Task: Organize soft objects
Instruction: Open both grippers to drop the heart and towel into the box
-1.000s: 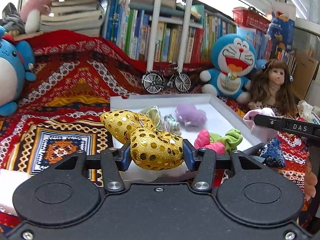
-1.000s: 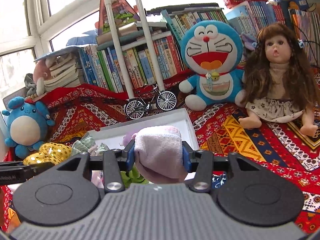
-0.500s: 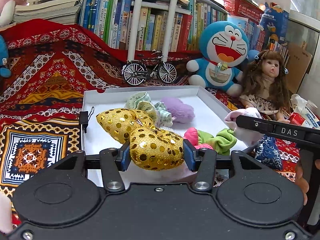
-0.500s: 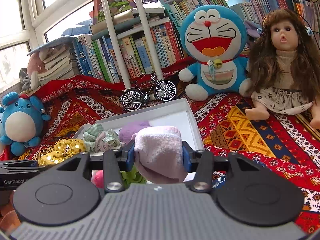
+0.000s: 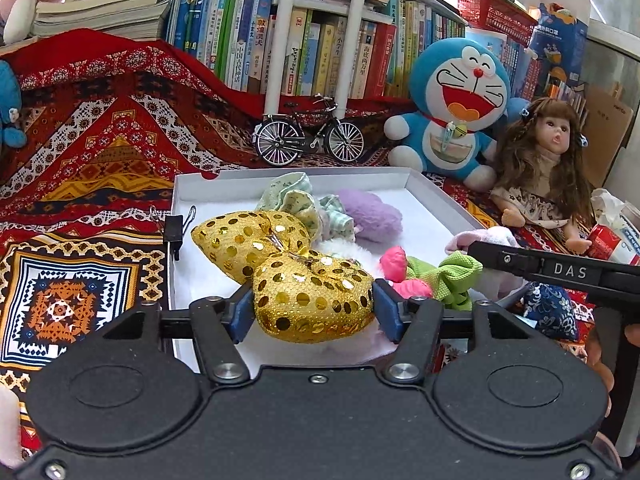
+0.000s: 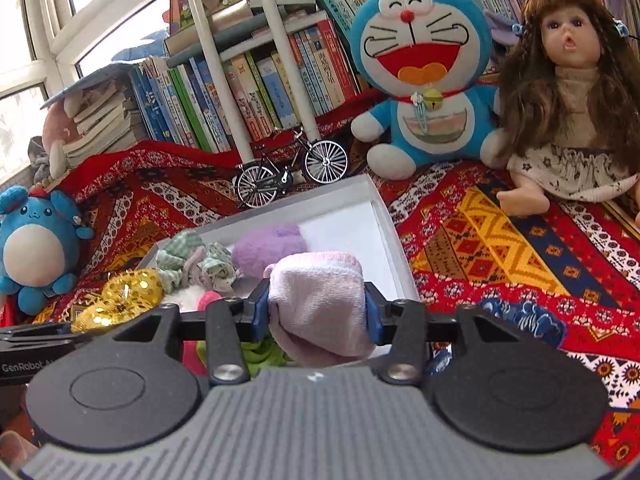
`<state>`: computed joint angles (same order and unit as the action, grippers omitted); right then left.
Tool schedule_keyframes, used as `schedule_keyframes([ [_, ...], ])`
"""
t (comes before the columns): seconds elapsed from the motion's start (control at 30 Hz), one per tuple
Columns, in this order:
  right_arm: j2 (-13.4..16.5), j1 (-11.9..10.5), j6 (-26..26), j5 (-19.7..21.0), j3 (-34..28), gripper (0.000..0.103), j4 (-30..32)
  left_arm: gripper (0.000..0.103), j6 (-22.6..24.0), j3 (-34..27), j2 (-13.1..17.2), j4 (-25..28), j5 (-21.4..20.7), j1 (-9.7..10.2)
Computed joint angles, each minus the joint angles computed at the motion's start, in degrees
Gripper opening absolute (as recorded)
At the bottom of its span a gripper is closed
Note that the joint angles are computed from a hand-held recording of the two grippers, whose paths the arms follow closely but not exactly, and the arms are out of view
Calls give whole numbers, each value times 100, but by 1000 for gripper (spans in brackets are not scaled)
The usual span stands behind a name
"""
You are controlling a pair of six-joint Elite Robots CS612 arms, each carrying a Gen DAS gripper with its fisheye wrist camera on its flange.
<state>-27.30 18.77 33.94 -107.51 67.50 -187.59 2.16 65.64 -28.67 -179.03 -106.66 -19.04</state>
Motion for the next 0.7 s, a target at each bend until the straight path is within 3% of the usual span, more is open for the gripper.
schedule_keyframes([
  [0.1, -5, 2, -4, 2, 19, 56, 15, 62, 43, 72, -33, -64, 61, -14],
  [0.17, -16, 0, 37, 4, 58, 71, -58, 66, 76, 158, -71, -179, 180, -30],
  [0.27, -40, -17, 89, 81, 149, 77, -273, 76, 141, 297, -121, -482, 398, -58],
  [0.47, -103, 9, -46, 16, 288, 83, -551, 78, 222, 457, -204, -671, 507, -54],
  [0.7, -163, 104, -573, -241, 424, 88, -808, 81, 187, 742, -339, -1032, 530, -19],
])
